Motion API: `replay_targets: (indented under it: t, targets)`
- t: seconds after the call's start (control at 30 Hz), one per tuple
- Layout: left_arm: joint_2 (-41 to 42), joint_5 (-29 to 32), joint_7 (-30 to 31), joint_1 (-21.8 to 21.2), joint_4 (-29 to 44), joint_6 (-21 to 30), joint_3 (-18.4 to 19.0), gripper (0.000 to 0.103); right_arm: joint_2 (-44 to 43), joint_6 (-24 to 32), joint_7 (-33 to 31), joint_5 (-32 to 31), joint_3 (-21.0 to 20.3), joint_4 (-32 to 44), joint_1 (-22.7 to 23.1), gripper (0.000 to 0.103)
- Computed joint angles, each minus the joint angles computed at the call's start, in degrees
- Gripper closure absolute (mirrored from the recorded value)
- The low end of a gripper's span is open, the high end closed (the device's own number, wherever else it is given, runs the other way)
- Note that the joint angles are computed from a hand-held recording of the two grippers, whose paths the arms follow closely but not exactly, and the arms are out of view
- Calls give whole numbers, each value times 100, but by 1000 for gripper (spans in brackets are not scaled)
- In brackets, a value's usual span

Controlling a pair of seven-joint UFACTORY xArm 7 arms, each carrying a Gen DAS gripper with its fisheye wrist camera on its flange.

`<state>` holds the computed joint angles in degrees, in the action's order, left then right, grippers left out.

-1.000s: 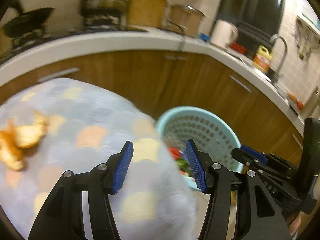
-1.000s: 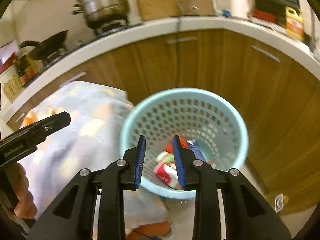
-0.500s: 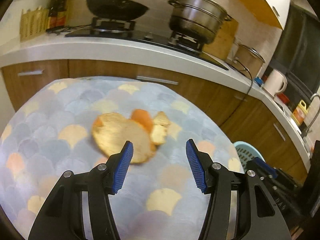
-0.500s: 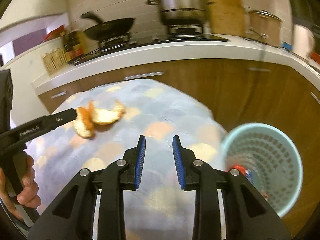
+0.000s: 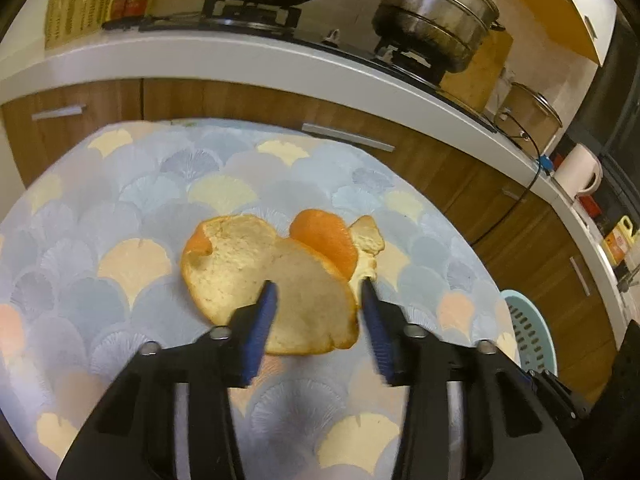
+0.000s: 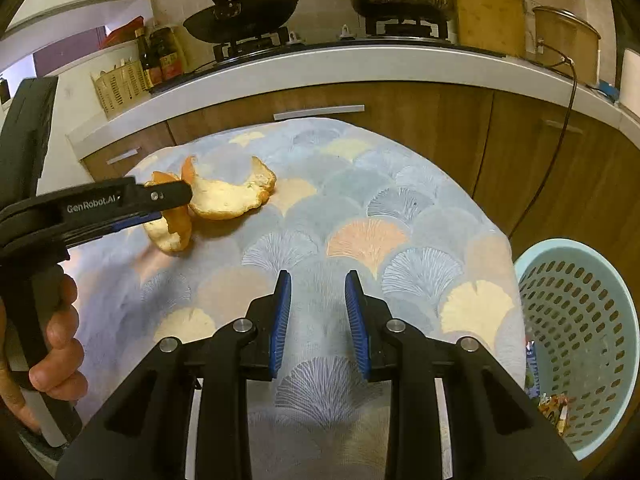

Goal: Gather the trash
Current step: 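Grasp a large orange peel with the left tool while the right tool grasps another peel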

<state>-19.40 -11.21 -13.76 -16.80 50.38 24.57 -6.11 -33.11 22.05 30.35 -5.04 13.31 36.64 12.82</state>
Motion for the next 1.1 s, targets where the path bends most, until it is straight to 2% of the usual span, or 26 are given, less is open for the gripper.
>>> replay_targets:
  t: [0.1,0.23,0.3,0.37,0.4,0.47,0.63,0.73,0.77,0.8,0.87,1.0,1.1]
  targets:
    - [-193,-382,319,-169,-236,-165,235,65,31,0,-18,-59,46,30,-13,78]
    - [-245,-215,130,38,-270,-159,140,65,100,93,23,-232,178,120,-90,78]
    - [-132,-224,140,10,-140,-9,151,65,127,144,31,-303,208,152,-95,78]
    - [48,57,-54,150,48,166,-24,67,144,212,19,-308,181,173,-60,78]
    - [130,185,-173,207,122,206,-96,70,160,240,23,-313,175,190,-56,78]
    - [238,21,-85,101,179,189,2,88,169,256,27,-324,159,202,-46,78]
    - [42,63,231,73,-15,9,79,97,299,383,-228,-175,-6,354,178,78]
    - [-151,-16,390,69,-150,-89,179,98,574,449,-521,100,-160,686,409,77]
    - [-223,46,374,142,-211,-138,170,98,720,480,-625,164,-186,870,461,69]
    - [-282,189,262,283,-262,-172,110,98,831,513,-670,181,-174,1000,461,49]
    - [-349,221,207,361,-345,-274,164,98,1128,562,-603,107,-83,1308,358,30]
    - [-375,-635,941,-192,-575,-693,791,98,1763,713,-489,54,-73,1782,304,27]
    - [-280,-1019,1372,-412,-624,-817,939,98,2182,860,-476,298,-203,2085,388,24]
